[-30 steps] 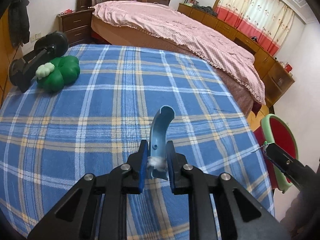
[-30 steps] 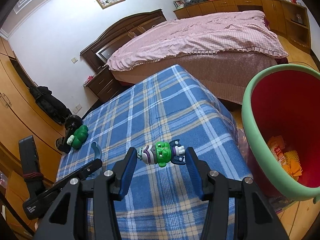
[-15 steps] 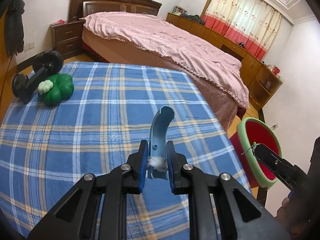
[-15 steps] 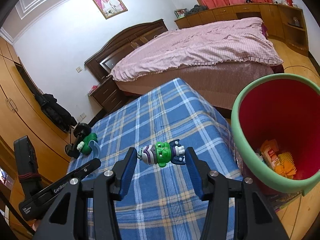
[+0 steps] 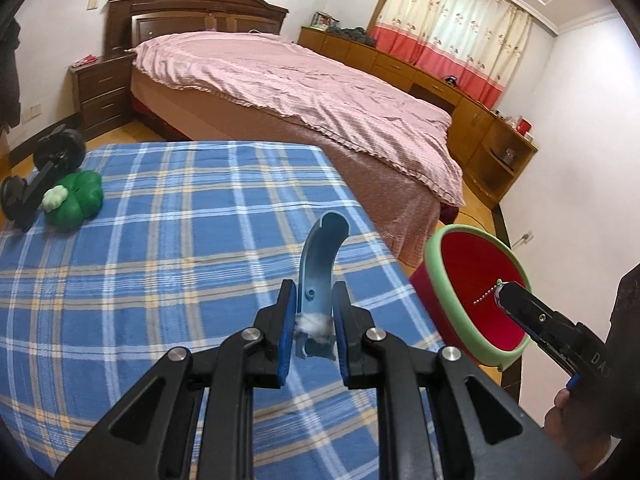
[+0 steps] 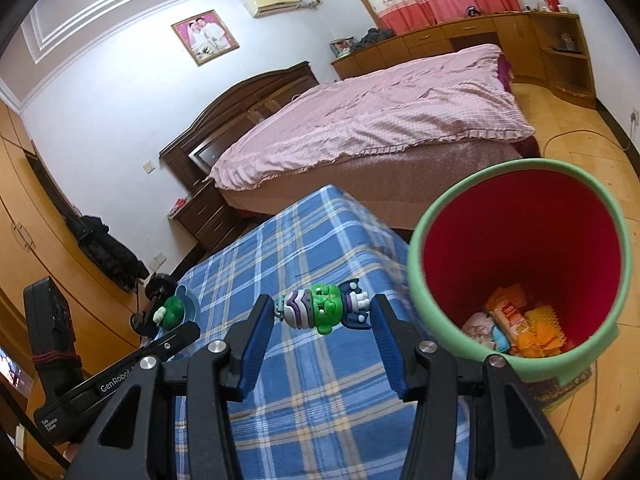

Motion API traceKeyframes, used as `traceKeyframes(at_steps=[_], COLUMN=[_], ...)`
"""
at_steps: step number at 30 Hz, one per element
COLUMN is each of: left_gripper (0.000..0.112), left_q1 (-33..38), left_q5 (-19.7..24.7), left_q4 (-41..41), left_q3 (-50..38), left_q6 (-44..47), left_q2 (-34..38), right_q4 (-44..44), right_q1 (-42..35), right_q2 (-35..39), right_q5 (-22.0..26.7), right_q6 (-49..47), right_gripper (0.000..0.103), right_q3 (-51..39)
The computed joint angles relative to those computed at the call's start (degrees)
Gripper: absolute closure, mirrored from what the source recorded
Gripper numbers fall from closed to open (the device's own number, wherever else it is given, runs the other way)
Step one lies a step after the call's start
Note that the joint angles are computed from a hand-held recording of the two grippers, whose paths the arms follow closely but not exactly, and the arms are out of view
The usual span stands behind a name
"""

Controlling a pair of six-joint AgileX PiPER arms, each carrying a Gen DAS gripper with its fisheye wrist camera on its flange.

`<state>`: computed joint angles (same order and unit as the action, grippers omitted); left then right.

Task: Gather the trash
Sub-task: 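Carry the toy and blue piece over the red bucket and open both tools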

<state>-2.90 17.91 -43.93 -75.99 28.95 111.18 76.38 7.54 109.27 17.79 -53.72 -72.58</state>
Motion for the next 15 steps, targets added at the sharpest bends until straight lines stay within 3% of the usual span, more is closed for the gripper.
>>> traceKeyframes(at_steps=[15], left_gripper=[0.095], left_q1=[-7.15], left_q5=[3.59], left_q4=[9.63], left_q3=[-9.67], left_q6=[-9.23], left_q2=[4.42], right_q4=[11.08], right_q1=[-8.91], right_q2=[-4.02], right_q5=[0.76], right_q6=[-10.73], right_gripper=[0.050], right_q3=[5.99])
